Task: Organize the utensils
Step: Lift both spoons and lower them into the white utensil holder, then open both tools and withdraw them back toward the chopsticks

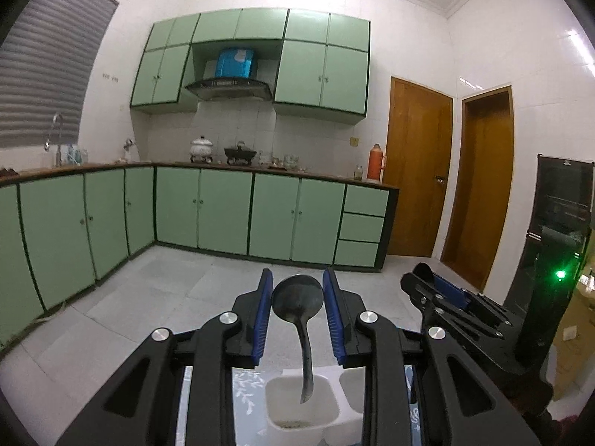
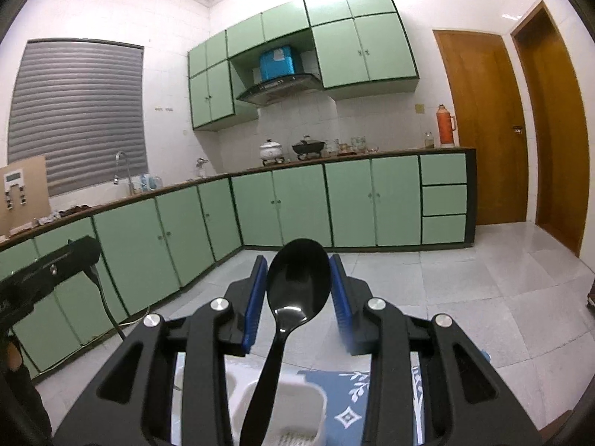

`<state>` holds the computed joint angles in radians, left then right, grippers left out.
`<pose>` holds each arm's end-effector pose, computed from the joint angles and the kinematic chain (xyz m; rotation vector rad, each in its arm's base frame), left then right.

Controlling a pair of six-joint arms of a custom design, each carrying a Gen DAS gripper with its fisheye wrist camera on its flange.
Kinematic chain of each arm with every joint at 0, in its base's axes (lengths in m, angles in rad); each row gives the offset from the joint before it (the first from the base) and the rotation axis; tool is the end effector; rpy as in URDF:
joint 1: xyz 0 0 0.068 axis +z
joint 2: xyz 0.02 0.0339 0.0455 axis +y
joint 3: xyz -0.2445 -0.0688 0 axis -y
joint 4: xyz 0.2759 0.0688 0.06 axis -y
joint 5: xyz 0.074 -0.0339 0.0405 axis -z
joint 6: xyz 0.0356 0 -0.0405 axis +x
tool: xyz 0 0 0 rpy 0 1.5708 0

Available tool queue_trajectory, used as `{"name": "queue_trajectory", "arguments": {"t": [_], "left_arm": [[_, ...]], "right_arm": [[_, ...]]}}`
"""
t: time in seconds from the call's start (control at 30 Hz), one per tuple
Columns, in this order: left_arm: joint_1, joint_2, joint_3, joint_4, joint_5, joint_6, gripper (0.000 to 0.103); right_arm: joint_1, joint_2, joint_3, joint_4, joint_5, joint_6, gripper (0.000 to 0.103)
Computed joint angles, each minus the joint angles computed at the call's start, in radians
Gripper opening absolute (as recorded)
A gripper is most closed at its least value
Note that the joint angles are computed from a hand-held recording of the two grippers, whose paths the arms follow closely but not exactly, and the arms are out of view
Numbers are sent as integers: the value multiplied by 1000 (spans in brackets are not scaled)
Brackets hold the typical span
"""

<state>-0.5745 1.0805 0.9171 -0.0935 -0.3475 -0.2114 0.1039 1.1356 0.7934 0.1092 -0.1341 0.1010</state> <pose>0.2507 -0.1478 0.3162 0.0854 1.8165 -0.2400 0.3012 0.0362 0.2739 -0.0985 1.8070 0.2668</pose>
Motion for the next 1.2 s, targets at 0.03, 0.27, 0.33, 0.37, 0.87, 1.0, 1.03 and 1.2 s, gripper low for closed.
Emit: {"name": "queue_trajectory", "arguments": {"t": [0.03, 0.27, 0.33, 0.37, 0.87, 1.0, 1.03, 1.2], "left_arm": [[9, 25, 0, 15, 11, -4, 27], [64, 175, -14, 71, 95, -45, 27], [70, 196, -26, 80, 106, -49, 27], [69, 194, -38, 82, 107, -47, 28], [-20, -117, -173, -71, -14, -35, 48], [-95, -283, -239, -201, -82, -85, 53], [-115, -317, -251, -243, -100, -99, 54], [-272, -477, -318, -512, -189, -272, 59]], "right_arm": [[-1, 40, 11, 23, 9, 1, 32], [18, 170, 0, 84, 43, -7, 33], [33, 158, -33, 85, 42, -12, 33], [31, 160, -40, 81, 33, -18, 34], [-67, -298, -251, -193, -74, 61, 63], [-117, -583, -327, -440, -115, 53, 73], [-132, -648, -341, -505, -129, 44, 75], [-153, -983, -402, -897, -147, -12, 79]]}}
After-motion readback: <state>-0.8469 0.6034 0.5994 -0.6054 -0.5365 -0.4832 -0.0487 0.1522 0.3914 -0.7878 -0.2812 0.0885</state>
